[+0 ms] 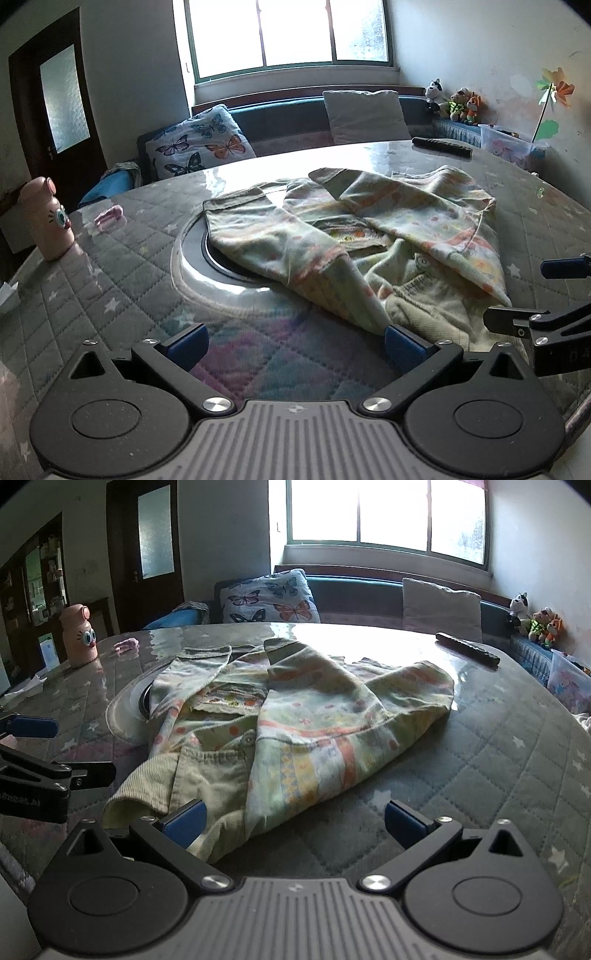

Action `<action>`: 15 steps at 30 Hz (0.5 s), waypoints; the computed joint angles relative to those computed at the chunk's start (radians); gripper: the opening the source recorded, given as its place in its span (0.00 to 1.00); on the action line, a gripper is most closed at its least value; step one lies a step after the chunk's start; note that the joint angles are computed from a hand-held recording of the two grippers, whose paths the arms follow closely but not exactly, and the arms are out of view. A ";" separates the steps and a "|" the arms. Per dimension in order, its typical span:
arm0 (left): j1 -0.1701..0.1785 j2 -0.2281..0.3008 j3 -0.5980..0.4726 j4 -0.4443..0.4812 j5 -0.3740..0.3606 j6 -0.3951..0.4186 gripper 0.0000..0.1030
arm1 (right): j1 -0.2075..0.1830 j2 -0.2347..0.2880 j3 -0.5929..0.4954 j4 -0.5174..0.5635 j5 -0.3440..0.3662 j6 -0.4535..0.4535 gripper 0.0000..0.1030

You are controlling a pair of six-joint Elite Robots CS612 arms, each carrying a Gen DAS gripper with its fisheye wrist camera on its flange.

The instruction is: Fold clothes

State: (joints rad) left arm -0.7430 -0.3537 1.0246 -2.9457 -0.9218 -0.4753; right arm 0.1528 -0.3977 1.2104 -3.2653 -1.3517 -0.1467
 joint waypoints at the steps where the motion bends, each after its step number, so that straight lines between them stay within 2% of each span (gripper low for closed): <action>1: 0.002 0.002 -0.006 0.001 -0.003 0.005 1.00 | -0.001 0.001 -0.004 0.004 0.005 0.001 1.00; 15: 0.029 0.059 -0.150 0.067 -0.022 0.080 1.00 | 0.000 0.057 -0.166 0.085 0.012 -0.025 0.99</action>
